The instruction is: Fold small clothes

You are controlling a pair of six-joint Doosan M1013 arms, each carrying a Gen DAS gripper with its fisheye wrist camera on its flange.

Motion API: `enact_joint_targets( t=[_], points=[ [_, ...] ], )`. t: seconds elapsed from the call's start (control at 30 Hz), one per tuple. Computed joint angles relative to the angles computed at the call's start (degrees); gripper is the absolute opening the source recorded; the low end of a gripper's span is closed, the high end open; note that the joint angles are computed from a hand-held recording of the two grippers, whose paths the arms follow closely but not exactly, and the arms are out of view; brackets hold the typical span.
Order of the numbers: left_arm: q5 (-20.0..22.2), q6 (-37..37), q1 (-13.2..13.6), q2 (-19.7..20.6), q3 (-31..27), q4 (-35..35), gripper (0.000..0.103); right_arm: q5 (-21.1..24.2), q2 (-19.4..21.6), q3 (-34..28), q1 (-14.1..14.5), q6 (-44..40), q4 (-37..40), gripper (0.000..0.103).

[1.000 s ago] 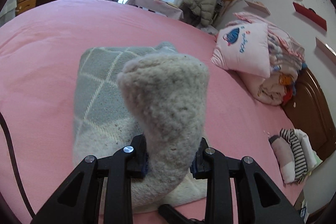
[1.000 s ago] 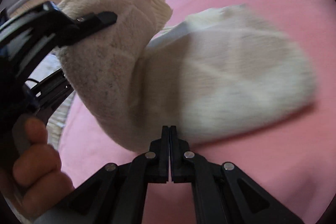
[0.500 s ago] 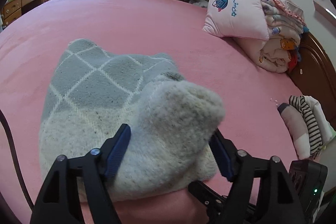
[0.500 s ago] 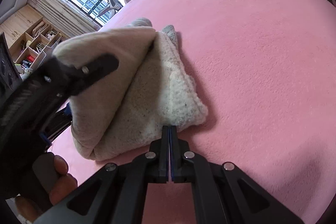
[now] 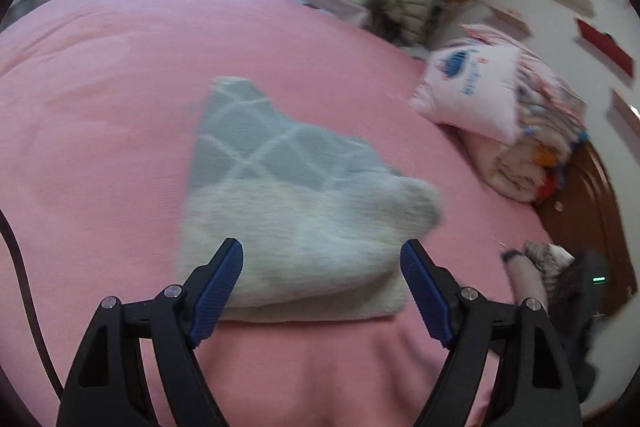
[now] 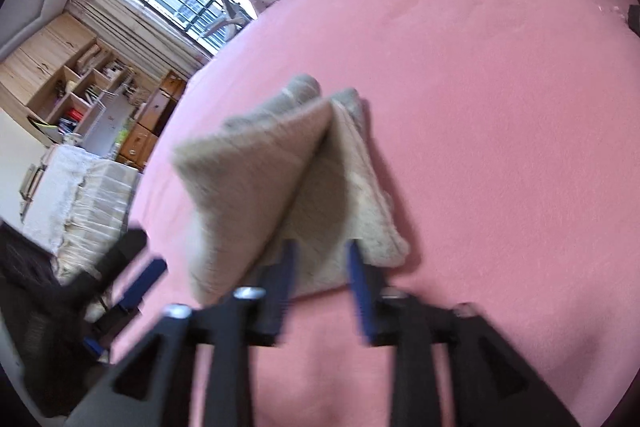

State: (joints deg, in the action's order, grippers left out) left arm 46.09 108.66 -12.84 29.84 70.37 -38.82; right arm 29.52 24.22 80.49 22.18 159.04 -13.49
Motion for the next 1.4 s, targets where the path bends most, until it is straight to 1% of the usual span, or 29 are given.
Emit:
enact_joint_targets(
  t=[0.03,0.07,0.1,0.17,0.2,0.3,0.4,0.47,0.5,0.53,0.57,0.6,0.67,0.73,0.77,0.87,0.93,0.97,1.03,1.13,1.2,1.27,1.4],
  points=[
    [0.31,-4.29,0.17,0.28,-0.66,4.63,0.080,0.58,0.01,-0.79,0.16,0.09,-1.63,0.052],
    [0.90,-8.14,0.31,0.67,-1.41,8.89,0.080,1.81,0.13,-2.05,0.32,-0.68,-3.16,0.052],
    [1.26,-10.66,0.45,0.95,-1.88,11.64,0.080,3.49,0.42,-3.67,0.50,-1.84,-4.45,0.052],
    [2.12,-13.45,0.80,1.43,-2.65,14.77,0.080,5.83,1.22,-6.76,0.73,-4.96,-5.82,0.052],
    [2.81,-14.38,1.03,1.65,-3.04,16.44,0.080,7.93,2.15,-9.25,0.85,-7.96,-5.98,0.052],
    [2.97,-13.85,1.21,1.40,-2.57,19.47,0.080,12.71,4.61,-14.65,1.22,-16.07,-6.10,0.053],
    [3.37,-12.83,0.98,1.18,-1.90,22.09,0.080,19.80,8.51,-21.73,1.70,-27.08,-4.95,0.053],
    [3.40,-11.35,1.07,0.82,-1.00,21.48,0.080,24.64,11.55,-26.32,1.74,-33.05,-3.84,0.052],
    [3.60,-11.05,1.10,0.88,-0.91,21.15,0.080,25.87,12.19,-27.11,1.78,-34.54,-3.43,0.051],
    [3.84,-10.88,1.09,0.88,-0.76,20.91,0.080,26.85,12.95,-27.96,1.67,-36.64,-2.48,0.033],
    [4.07,-10.76,1.15,0.84,-0.55,20.82,0.080,28.28,13.24,-28.16,1.74,-36.91,-2.88,0.015],
    [4.23,-10.99,1.00,0.86,-0.62,20.94,0.080,28.73,12.91,-27.25,1.88,-35.32,-4.01,0.015],
    [4.39,-11.07,0.78,0.86,-0.64,20.97,0.080,28.44,11.78,-24.63,1.43,-31.80,-4.49,0.014],
    [4.46,-11.01,0.64,1.07,-0.75,21.16,0.080,26.10,9.75,-20.01,0.54,-27.86,-2.86,0.014],
    [4.58,-11.11,0.52,1.22,-0.84,21.32,0.080,24.48,8.61,-17.06,-0.09,-26.19,-0.87,0.014],
    [5.09,-11.33,0.30,1.77,-1.02,21.39,0.080,21.08,6.96,-11.62,-0.74,-23.24,2.73,0.013],
    [4.67,-11.65,0.12,1.87,-0.69,20.89,0.081,18.60,6.35,-9.38,-0.58,-20.86,2.27,0.013],
    [4.35,-11.64,0.04,1.85,-0.47,20.95,0.082,17.09,6.06,-8.30,-0.32,-18.80,0.87,0.013],
    [3.63,-12.05,-0.02,1.87,-0.08,21.45,0.087,15.49,5.91,-7.14,-0.04,-15.91,-1.16,0.013],
    [4.23,-11.83,0.14,1.92,0.02,20.74,0.087,13.04,5.25,-4.72,0.36,-11.32,-3.15,0.012],
    [4.12,-11.55,0.20,1.59,0.17,20.80,0.087,13.34,5.00,-4.67,0.80,-9.67,-3.96,0.012],
    [3.39,-11.35,0.19,1.55,0.13,21.18,0.087,14.84,5.09,-5.20,1.58,-8.73,-5.72,0.012],
    [2.99,-10.63,-0.23,1.79,-0.63,21.17,0.087,15.45,5.66,-5.53,1.87,-8.04,-6.49,0.012]
  ],
)
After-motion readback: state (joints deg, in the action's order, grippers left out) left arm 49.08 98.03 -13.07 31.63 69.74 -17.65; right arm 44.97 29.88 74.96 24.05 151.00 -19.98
